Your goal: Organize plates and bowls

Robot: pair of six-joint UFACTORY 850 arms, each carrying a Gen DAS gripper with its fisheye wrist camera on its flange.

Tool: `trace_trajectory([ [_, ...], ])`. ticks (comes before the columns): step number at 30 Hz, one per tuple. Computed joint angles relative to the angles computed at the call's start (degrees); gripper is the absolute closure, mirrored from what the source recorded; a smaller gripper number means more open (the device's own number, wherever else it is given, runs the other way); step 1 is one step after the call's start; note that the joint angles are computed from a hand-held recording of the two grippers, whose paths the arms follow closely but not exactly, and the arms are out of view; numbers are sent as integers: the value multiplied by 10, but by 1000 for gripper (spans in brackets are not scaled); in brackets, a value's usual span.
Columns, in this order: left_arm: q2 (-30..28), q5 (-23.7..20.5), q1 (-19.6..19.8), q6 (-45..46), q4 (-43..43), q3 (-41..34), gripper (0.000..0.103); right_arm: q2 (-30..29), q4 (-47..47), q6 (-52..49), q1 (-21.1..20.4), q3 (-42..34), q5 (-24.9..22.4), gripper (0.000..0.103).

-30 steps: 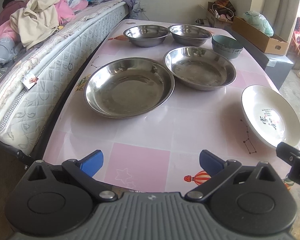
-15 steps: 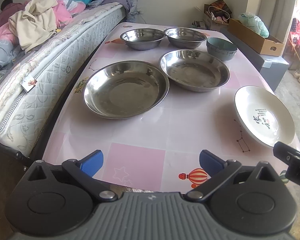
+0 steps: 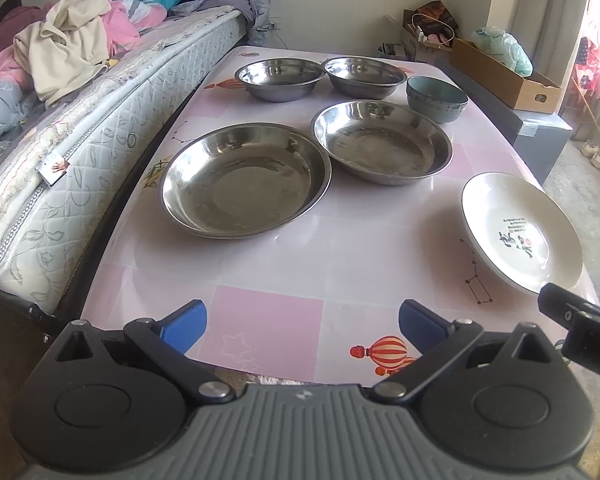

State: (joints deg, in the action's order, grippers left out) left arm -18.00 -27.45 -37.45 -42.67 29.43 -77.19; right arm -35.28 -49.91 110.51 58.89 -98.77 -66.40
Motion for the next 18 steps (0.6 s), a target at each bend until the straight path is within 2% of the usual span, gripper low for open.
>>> trace_trajectory([
  [18,-2,-1,0,12,-13,-2,0,4,2,0,0,3,2,1],
])
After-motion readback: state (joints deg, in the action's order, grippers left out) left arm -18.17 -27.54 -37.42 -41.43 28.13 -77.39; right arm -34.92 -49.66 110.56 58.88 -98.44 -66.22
